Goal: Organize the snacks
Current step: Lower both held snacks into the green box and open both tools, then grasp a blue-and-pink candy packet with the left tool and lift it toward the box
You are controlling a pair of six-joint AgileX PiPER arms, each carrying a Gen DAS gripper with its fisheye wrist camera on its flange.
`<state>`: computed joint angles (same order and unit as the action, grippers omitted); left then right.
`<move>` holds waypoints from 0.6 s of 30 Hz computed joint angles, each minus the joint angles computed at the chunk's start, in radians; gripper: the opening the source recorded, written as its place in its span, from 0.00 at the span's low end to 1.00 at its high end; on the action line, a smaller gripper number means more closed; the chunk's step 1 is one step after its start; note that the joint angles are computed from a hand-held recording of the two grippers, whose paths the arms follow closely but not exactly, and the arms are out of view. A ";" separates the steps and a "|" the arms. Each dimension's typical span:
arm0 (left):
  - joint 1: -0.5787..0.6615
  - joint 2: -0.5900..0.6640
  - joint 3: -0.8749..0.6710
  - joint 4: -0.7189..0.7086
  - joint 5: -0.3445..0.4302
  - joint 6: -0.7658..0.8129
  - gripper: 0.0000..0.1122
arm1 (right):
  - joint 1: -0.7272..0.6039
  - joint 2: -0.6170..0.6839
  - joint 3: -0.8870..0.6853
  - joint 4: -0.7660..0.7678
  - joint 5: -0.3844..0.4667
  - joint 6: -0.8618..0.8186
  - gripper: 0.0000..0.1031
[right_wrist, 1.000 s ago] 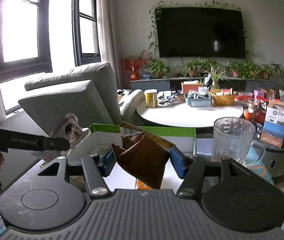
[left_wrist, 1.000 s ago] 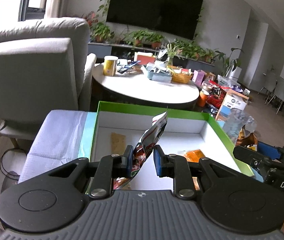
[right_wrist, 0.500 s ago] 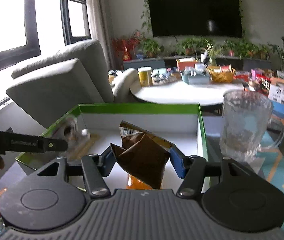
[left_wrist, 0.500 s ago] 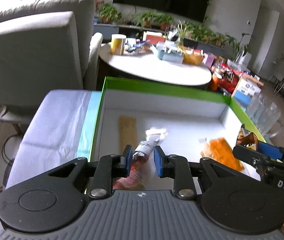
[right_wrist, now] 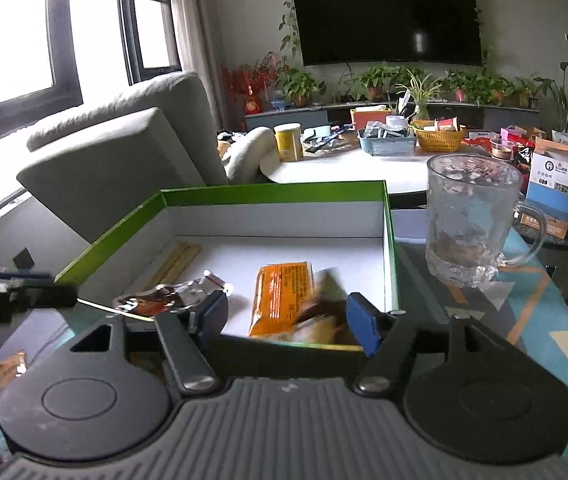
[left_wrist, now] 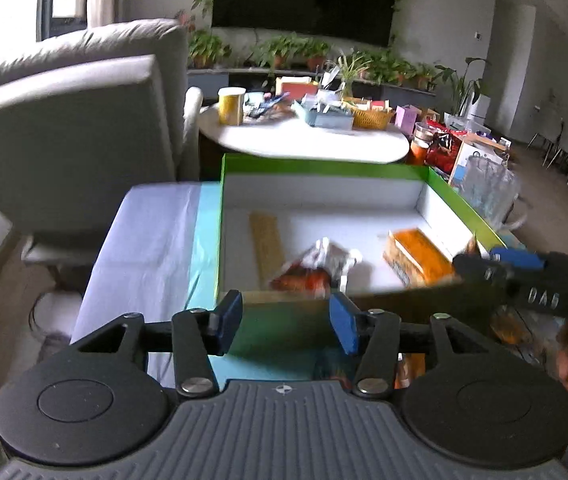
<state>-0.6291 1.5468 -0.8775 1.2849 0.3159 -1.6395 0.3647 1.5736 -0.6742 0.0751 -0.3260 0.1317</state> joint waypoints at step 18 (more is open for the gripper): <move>-0.041 -0.168 0.229 -0.315 -0.108 0.013 0.41 | 0.048 -0.147 0.142 -0.075 -0.011 0.066 0.56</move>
<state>-0.6699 1.3786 -0.6481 0.9704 0.2080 -1.6266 0.4122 1.4271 -0.5319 0.0002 -0.3374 0.1979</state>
